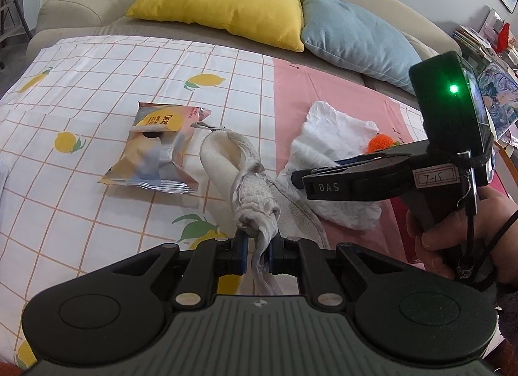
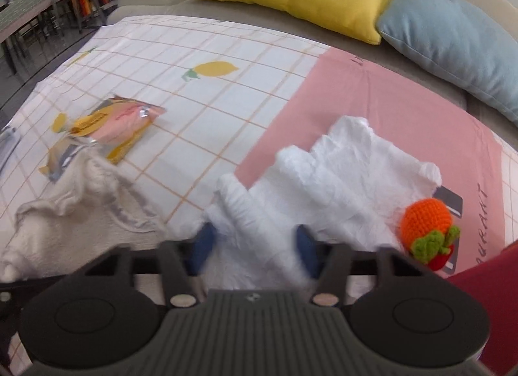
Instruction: Organize soft objects
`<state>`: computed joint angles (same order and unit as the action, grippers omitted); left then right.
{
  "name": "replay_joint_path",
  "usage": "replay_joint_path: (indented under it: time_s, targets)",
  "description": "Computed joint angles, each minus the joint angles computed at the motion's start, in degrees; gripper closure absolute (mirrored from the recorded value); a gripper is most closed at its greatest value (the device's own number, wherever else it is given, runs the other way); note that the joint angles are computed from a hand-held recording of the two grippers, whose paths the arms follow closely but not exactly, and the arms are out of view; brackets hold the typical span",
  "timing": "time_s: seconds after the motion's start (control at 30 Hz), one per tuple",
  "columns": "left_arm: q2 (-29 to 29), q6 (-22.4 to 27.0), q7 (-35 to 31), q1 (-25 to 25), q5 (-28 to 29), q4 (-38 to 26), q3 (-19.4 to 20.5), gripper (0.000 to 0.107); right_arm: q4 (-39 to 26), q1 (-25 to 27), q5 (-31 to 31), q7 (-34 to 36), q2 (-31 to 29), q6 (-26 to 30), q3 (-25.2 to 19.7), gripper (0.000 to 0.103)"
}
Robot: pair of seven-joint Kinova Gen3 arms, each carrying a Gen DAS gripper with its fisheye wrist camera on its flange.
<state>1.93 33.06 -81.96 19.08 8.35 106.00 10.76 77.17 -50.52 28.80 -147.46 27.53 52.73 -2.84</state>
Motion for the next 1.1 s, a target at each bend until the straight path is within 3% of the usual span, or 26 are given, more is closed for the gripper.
replay_joint_path:
  time_s: [0.07, 0.13, 0.37, 0.7, 0.9, 1.1]
  targets:
    - [-0.3, 0.1, 0.5, 0.2, -0.6, 0.0, 0.1, 0.095, -0.2, 1.2, -1.2, 0.4, -0.2, -0.5, -1.3, 0.091]
    - [-1.0, 0.2, 0.5, 0.3, -0.7, 0.2, 0.1, 0.095, -0.2, -0.5, -0.6, -0.5, -0.6, 0.6, -0.1, 0.093]
    - [-3.0, 2.3, 1.4, 0.7, -1.6, -0.3, 0.5, 0.095, 5.5, -6.6, 8.4, -8.7, -7.9, 0.7, -1.2, 0.094]
    - [-8.8, 6.2, -0.9, 1.4, 2.0, 0.0, 0.7, 0.095, 11.1, -10.4, 14.0, -22.5, -20.0, 7.4, -10.7, 0.094]
    - [-10.4, 10.2, -5.3, 2.8, 7.7, -0.2, 0.1, 0.095, 13.4, -8.6, 12.4, -28.8, -25.2, 8.8, -16.4, 0.093]
    - [-8.9, 11.9, -3.6, 3.0, 5.0, -1.0, 2.2, 0.095, 17.4, -5.0, 13.0, -35.4, -24.4, 9.6, -18.5, 0.093]
